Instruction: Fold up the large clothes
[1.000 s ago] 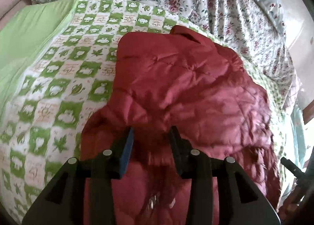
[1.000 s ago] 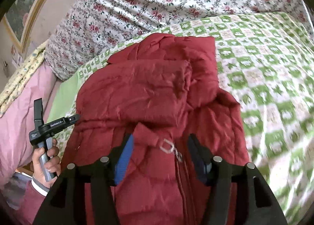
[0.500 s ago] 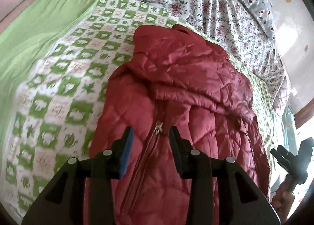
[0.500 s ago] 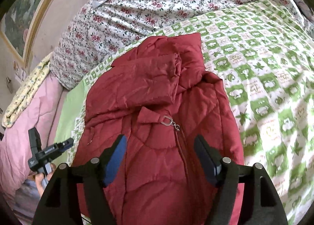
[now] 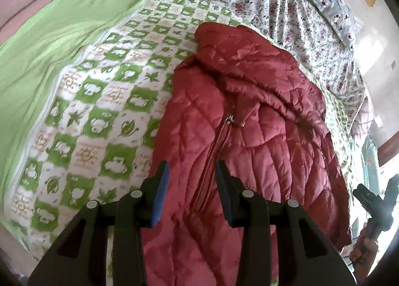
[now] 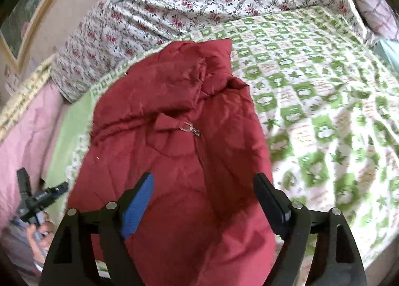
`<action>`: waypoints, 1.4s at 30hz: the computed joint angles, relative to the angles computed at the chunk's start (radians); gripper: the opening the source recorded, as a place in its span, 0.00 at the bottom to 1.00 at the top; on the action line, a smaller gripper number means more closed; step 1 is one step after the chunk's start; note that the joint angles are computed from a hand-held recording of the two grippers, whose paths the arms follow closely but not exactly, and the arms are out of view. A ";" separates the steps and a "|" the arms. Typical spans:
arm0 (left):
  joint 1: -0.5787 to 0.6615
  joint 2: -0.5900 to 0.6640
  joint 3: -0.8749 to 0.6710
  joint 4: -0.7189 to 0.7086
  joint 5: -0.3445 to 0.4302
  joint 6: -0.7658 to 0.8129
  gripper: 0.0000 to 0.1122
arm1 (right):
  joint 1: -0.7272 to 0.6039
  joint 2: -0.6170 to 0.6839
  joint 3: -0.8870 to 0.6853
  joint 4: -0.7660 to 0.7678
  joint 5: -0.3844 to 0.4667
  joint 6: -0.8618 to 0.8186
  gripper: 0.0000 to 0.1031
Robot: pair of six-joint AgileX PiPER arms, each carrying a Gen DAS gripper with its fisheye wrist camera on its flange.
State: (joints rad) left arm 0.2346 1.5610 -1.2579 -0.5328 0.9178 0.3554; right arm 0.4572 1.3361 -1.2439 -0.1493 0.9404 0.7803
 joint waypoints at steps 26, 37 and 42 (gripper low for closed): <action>0.140 -0.023 0.115 -0.048 0.128 0.187 0.56 | -0.030 -0.126 0.254 0.216 -0.027 -0.150 0.69; 0.114 -0.044 0.181 -0.013 0.128 0.266 0.56 | -0.132 -0.244 0.350 0.358 -0.026 -0.299 0.36; 0.094 -0.060 0.206 -0.001 0.110 0.288 0.56 | -0.160 -0.236 0.366 0.423 -0.054 -0.347 0.43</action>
